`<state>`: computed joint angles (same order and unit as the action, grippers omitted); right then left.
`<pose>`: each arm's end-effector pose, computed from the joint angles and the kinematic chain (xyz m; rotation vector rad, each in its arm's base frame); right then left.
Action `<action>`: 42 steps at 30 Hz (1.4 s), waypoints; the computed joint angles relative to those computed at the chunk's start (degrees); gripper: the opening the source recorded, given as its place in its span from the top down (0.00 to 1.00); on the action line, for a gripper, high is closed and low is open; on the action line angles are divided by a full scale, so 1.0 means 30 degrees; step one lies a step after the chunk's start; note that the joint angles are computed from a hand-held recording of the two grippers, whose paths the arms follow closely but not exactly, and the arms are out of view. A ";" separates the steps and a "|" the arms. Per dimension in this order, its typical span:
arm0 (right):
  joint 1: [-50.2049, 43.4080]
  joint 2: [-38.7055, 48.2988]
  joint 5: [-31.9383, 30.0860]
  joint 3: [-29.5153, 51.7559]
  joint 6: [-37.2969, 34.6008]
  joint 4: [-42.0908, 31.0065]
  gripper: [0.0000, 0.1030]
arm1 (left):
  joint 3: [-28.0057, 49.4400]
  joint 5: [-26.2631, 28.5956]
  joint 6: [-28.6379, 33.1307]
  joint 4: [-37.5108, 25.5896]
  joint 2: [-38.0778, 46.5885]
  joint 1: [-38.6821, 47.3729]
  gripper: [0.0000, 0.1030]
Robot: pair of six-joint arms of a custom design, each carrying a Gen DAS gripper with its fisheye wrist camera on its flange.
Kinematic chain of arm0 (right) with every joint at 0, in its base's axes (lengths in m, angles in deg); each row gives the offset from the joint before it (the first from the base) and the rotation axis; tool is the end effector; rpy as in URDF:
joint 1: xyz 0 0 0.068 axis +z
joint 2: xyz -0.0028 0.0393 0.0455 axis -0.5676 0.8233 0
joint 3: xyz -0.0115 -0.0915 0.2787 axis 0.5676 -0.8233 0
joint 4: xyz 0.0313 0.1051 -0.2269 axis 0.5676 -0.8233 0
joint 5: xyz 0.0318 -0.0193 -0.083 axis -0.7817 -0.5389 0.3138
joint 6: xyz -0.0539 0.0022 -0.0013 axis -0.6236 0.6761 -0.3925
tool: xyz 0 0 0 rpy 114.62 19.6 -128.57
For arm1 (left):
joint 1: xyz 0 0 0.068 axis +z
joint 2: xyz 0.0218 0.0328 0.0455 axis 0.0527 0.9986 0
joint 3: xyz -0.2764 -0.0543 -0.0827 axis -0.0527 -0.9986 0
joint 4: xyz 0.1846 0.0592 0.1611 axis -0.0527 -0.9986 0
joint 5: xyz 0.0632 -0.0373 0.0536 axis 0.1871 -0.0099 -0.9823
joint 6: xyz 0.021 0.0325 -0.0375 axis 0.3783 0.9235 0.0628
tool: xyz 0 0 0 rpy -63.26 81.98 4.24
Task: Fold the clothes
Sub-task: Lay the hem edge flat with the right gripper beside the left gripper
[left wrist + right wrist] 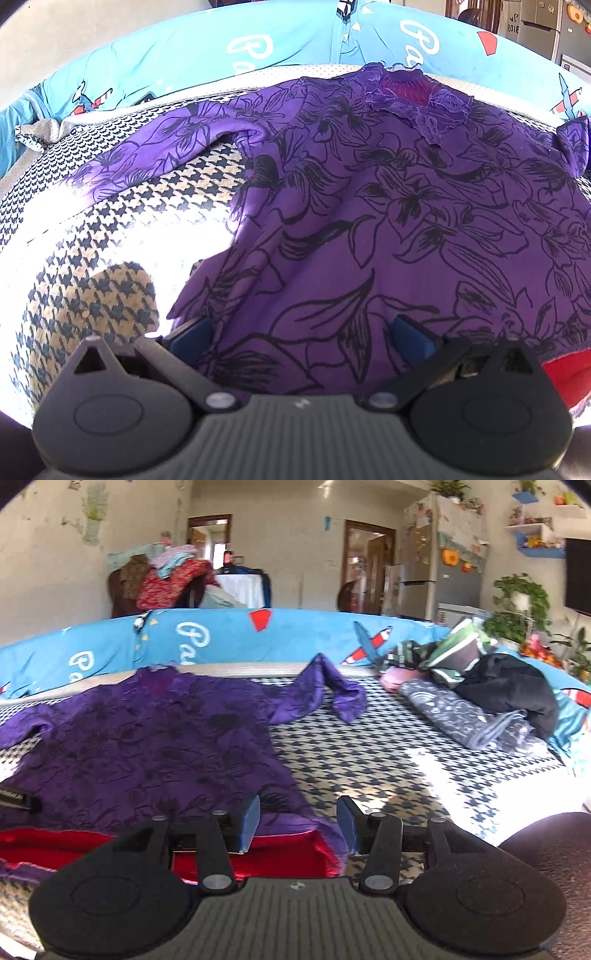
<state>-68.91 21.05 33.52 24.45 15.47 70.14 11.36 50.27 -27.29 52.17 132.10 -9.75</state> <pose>0.2147 -0.1238 0.1148 -0.1564 2.0691 -0.0284 0.2416 -0.0421 0.0427 -0.3775 2.4699 0.1915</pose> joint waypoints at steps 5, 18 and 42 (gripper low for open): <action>0.1407 0.1279 -0.0165 0.0295 0.0099 0.0897 0.55 | -0.0824 0.0105 0.0017 0.0244 -0.0435 -0.0188 0.00; 0.4407 0.3559 0.2876 0.4571 0.0153 -0.5494 0.52 | -0.1999 0.0698 -0.0599 -0.0345 -0.1487 -0.0450 0.00; 0.3918 0.3358 0.0763 0.7249 0.1328 -0.9952 0.45 | -0.2521 0.1446 -0.1340 0.0134 -0.2263 -0.0661 0.00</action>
